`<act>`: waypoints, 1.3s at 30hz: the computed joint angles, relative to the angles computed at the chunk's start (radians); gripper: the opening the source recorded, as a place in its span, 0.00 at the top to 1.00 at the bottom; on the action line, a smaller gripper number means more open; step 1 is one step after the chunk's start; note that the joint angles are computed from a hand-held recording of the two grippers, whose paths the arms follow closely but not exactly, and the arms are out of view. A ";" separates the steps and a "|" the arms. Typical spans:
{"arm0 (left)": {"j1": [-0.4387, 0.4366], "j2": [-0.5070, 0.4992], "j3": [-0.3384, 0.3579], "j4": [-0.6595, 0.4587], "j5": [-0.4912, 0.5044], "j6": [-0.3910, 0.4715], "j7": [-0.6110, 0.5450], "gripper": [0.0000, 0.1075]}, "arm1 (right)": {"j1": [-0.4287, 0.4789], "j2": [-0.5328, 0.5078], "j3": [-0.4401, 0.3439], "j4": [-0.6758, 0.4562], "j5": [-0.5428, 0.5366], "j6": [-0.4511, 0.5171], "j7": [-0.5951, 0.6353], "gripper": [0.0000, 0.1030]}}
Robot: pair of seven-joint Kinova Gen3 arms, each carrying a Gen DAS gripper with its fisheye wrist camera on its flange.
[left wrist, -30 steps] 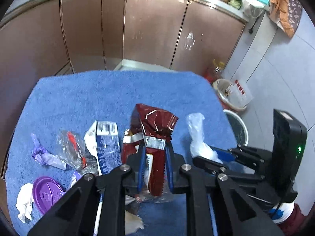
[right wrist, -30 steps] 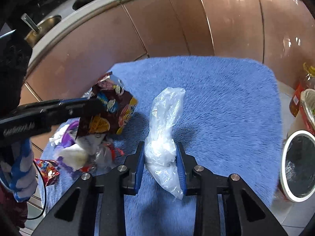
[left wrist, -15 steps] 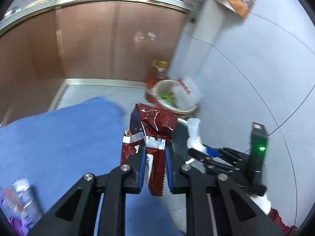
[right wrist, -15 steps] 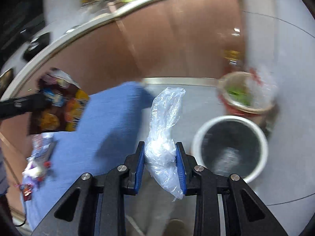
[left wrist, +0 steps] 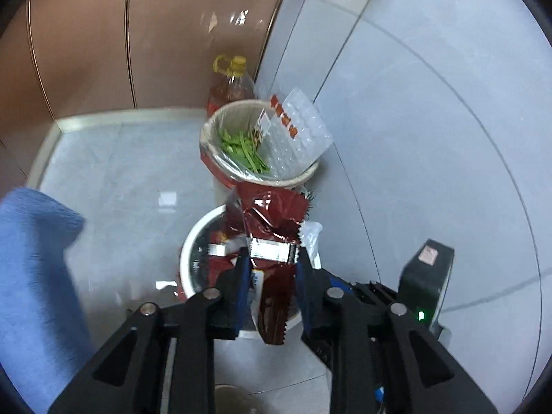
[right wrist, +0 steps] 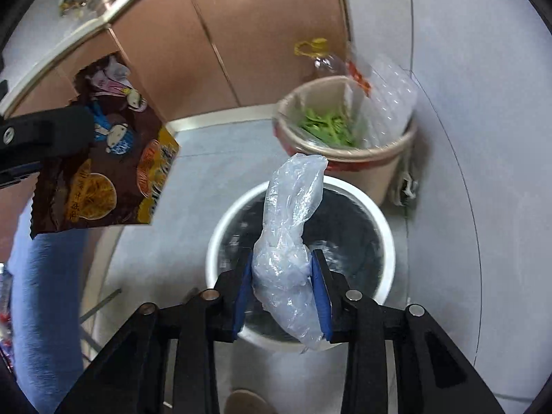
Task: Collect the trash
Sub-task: 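Carry both items to the white bin and open both tools to drop them, then grasp the blue-and-white milk carton with the right tool while the left grasps purple wrappers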
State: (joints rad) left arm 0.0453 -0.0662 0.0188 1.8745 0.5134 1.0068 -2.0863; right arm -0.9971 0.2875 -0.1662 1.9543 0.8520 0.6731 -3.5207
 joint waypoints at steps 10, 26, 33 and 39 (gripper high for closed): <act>-0.075 -0.016 -0.051 0.054 0.138 0.065 -0.121 0.60 | -0.029 0.000 -0.011 -0.028 -0.032 0.111 0.027 0.45; -0.041 -0.498 -0.555 -0.063 -0.048 0.358 -0.289 0.59 | -0.298 -0.014 -0.177 -0.420 0.200 0.559 0.019 0.44; 0.164 -0.598 -0.880 -0.254 -0.262 0.484 -0.313 0.59 | -0.299 0.109 -0.371 -0.679 0.336 0.657 0.155 0.43; 0.316 -0.595 -1.150 -0.420 -0.428 0.518 -0.393 0.60 | -0.298 0.244 -0.519 -0.893 0.429 0.683 0.285 0.43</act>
